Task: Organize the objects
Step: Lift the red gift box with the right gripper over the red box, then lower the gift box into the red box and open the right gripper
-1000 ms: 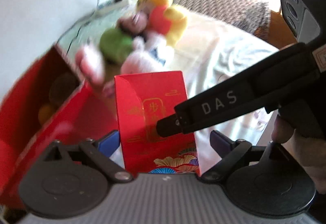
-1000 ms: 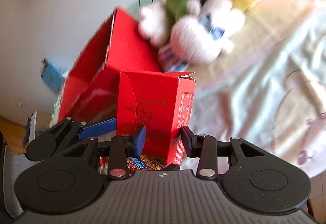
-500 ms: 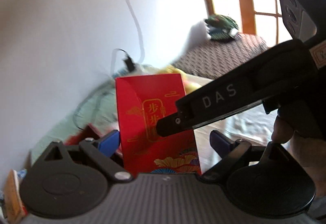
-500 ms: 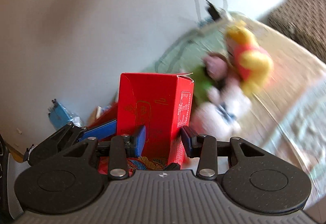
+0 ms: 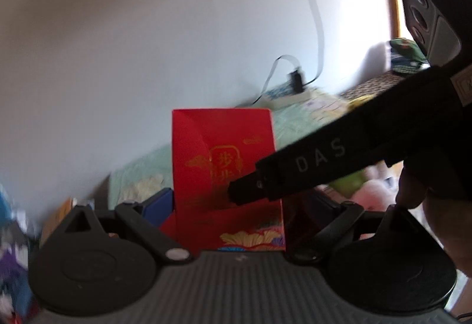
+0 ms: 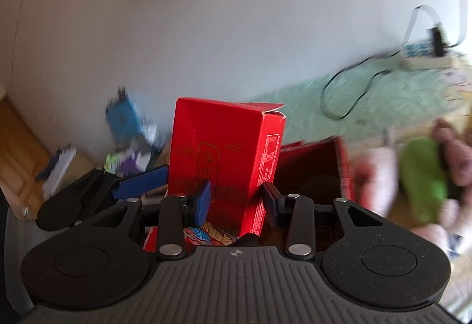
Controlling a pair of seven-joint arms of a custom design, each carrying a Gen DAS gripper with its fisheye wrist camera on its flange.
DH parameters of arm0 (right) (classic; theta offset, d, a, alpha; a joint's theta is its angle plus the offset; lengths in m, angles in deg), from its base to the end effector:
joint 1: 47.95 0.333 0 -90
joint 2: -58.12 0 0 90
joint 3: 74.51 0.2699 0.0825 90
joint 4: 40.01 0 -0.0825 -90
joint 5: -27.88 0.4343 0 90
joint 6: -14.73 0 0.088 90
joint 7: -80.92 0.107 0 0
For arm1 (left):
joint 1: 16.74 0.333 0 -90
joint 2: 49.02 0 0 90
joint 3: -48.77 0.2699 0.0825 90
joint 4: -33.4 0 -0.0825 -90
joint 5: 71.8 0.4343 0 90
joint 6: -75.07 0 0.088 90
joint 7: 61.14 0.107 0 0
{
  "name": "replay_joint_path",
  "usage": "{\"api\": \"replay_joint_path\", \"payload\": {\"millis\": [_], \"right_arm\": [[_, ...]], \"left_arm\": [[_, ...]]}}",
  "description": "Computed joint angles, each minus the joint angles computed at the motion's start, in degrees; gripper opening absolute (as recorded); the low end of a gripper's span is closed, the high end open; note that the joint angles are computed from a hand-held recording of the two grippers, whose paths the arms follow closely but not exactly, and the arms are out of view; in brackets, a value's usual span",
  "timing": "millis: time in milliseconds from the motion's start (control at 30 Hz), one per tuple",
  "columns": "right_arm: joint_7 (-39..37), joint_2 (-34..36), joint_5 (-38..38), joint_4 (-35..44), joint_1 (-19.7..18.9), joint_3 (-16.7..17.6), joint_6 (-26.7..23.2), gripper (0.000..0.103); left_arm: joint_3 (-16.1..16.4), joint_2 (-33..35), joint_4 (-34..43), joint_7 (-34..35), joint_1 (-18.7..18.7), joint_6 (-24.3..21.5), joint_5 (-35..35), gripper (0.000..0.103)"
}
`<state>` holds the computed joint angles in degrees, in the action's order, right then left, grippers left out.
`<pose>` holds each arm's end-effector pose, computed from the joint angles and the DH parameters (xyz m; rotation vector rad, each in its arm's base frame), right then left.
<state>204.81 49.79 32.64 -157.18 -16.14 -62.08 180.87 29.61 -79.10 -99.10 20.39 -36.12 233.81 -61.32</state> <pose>0.4425 0.4321 0.5639 -1.6094 1.4190 -0.0872 0.3919 -0.3490 0.5907 -0.9774 2.1162 -0.9612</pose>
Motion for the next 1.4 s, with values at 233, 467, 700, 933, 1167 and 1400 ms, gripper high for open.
{"api": "replay_joint_path", "payload": {"millis": [233, 467, 700, 933, 1167, 1400], "right_arm": [[-12.11, 13.67, 10.89, 16.73, 1.26, -0.27, -17.11, 0.041], [-12.72, 20.72, 11.99, 26.02, 0.54, 0.4, -28.4, 0.041], [-17.59, 23.53, 13.11, 31.96, 0.03, 0.87, -39.14, 0.04], [-21.55, 25.61, 17.17, 33.74, -1.28, 0.75, -40.83, 0.039], [-20.59, 27.23, 19.8, 32.92, -1.62, 0.8, -36.35, 0.036], [-17.72, 28.12, 18.67, 32.98, -1.6, 0.72, -34.01, 0.036]], "left_arm": [[1.65, 3.34, 0.99, -0.91, 1.32, -6.16, -1.69, 0.087], [4.46, 6.9, 3.18, 0.71, 0.06, -11.82, -7.88, 0.087], [6.85, 6.07, 4.15, 5.1, -1.84, -16.53, -14.94, 0.089], [8.69, 6.71, 5.24, 7.58, -1.37, -21.71, -22.8, 0.089], [9.06, 10.44, 7.83, 5.87, 1.31, -26.25, -27.31, 0.083], [7.22, 14.19, 11.71, 3.22, 2.37, -29.2, -24.72, 0.083]]}}
